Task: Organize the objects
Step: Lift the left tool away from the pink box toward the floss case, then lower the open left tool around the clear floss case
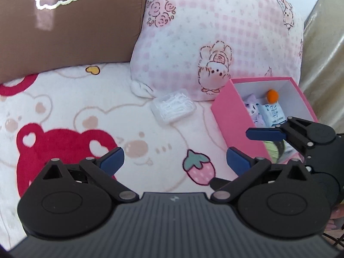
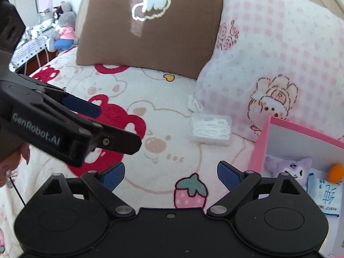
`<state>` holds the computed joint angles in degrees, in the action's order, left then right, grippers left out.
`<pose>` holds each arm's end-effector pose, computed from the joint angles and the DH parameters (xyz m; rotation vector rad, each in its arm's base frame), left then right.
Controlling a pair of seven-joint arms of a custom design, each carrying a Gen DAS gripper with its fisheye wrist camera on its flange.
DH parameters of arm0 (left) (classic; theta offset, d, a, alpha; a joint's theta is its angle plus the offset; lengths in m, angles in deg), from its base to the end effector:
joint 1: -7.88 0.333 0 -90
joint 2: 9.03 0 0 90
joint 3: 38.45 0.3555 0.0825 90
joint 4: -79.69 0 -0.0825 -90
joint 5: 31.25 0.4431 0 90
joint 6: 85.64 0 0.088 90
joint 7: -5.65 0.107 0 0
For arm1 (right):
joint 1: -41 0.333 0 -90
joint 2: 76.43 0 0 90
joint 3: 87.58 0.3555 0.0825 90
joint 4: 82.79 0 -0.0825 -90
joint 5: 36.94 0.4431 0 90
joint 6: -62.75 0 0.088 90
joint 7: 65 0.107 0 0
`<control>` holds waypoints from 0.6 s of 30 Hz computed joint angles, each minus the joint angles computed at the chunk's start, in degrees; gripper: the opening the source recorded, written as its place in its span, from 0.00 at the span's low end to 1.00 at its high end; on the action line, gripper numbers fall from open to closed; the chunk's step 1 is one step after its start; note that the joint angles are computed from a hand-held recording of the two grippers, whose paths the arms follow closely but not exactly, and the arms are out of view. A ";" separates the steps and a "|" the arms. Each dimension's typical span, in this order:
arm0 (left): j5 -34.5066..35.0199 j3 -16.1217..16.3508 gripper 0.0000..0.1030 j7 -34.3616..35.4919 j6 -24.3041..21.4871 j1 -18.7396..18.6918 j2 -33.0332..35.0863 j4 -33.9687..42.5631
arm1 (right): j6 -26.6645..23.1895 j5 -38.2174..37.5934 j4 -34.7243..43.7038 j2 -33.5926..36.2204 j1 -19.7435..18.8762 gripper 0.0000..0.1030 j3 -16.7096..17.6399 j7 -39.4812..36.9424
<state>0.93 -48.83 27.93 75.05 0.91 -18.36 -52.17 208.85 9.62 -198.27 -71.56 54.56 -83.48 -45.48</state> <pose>0.5389 -0.1984 0.4902 -2.1752 1.4407 -0.8426 0.6322 0.1901 0.4659 -2.3160 0.7438 -0.2620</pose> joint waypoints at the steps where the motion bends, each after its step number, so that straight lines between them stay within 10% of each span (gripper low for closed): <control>1: 1.14 0.06 1.00 -0.57 1.36 0.53 0.55 -0.03 | 1.50 0.27 -0.07 0.56 0.35 0.92 0.29 -0.13; 18: 16.68 2.80 1.00 -7.99 10.00 4.45 10.95 4.61 | 34.01 32.30 7.25 16.29 -0.29 0.92 12.94 -38.25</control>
<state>17.61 -46.03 19.94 85.05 5.35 -7.41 -47.56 242.86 41.92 -191.02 -55.26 54.27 -70.54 -83.73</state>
